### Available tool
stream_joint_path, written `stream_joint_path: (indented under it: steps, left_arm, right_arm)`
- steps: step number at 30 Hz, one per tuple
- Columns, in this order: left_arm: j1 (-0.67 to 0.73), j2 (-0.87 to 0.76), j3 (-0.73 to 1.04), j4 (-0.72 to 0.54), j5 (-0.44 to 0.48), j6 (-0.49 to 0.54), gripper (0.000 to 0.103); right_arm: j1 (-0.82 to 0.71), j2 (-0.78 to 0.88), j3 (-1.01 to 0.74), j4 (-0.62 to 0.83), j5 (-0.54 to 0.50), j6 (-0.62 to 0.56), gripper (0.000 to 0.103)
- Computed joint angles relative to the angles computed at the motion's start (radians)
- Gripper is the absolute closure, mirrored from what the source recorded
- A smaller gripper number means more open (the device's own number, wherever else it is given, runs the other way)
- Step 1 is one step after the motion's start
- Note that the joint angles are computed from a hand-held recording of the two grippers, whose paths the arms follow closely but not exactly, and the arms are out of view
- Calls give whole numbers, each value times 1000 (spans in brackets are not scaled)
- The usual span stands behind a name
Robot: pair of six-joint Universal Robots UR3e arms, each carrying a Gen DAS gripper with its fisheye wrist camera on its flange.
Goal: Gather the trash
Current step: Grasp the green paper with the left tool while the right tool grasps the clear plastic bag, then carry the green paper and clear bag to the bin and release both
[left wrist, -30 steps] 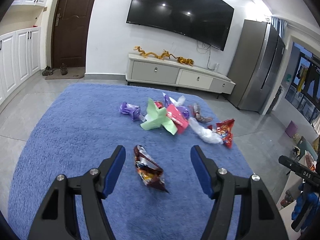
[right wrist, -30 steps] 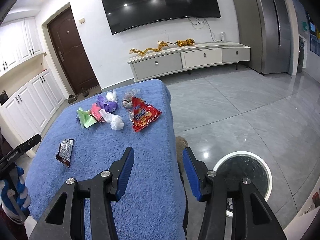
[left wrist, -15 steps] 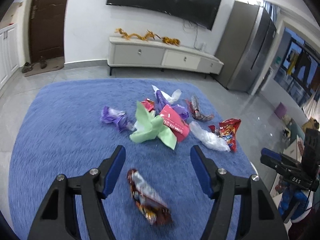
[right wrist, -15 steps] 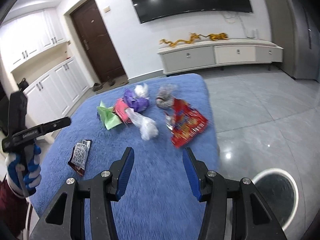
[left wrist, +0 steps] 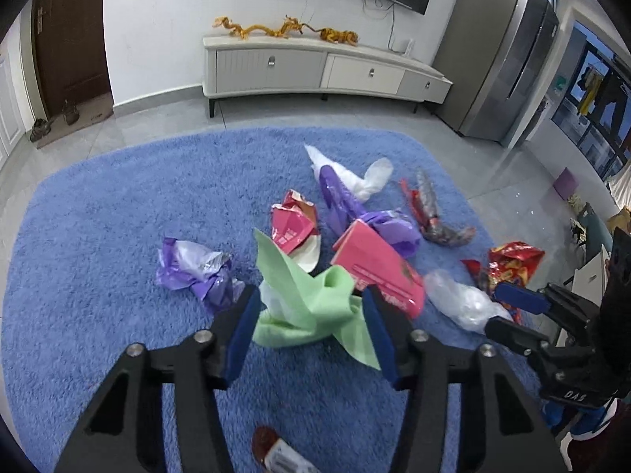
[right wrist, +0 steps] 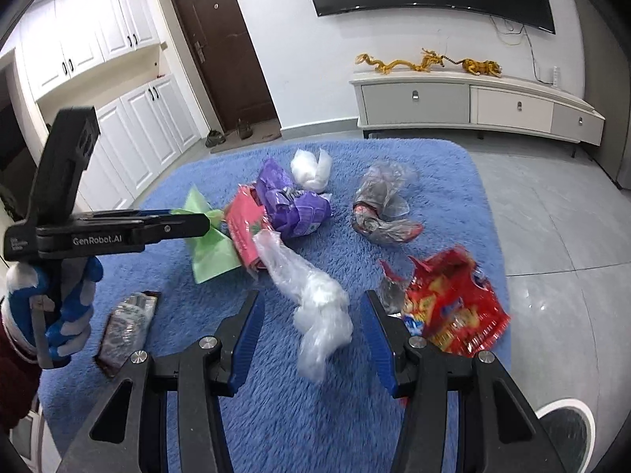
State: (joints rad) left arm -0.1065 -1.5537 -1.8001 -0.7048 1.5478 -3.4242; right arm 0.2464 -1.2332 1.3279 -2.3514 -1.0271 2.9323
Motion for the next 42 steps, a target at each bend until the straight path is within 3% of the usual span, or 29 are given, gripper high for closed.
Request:
stream_joint_path:
  steps: [6,9,12,23,33,39,42]
  left_arm:
    - [50,22,-64,43,-89,0,75]
    - [41,43,-90,67,-78,-11,80]
    - [42,85,-122,79,-75,-23,85]
    - [39,379,-234,-2,-50,-81,85]
    - [-166,513,-246,-62,146,-228,85]
    - [-356,473,-215,-53,286,-336,85]
    - [-491,404,-164,-51,408,-396,85]
  right_arm:
    - [16,51,-32,14,-22,-5,58]
    - [23,52,-38,16,-31,-7,71]
    - [28,43,-31,21,-33,-12,75]
    - [8,-165,185,-1,20,18,77]
    - [-54,-443,395,27,39,26,77]
    - [-154,-632,510,99,83,-11,77]
    - [-200,-705,544,143,111,-29,77]
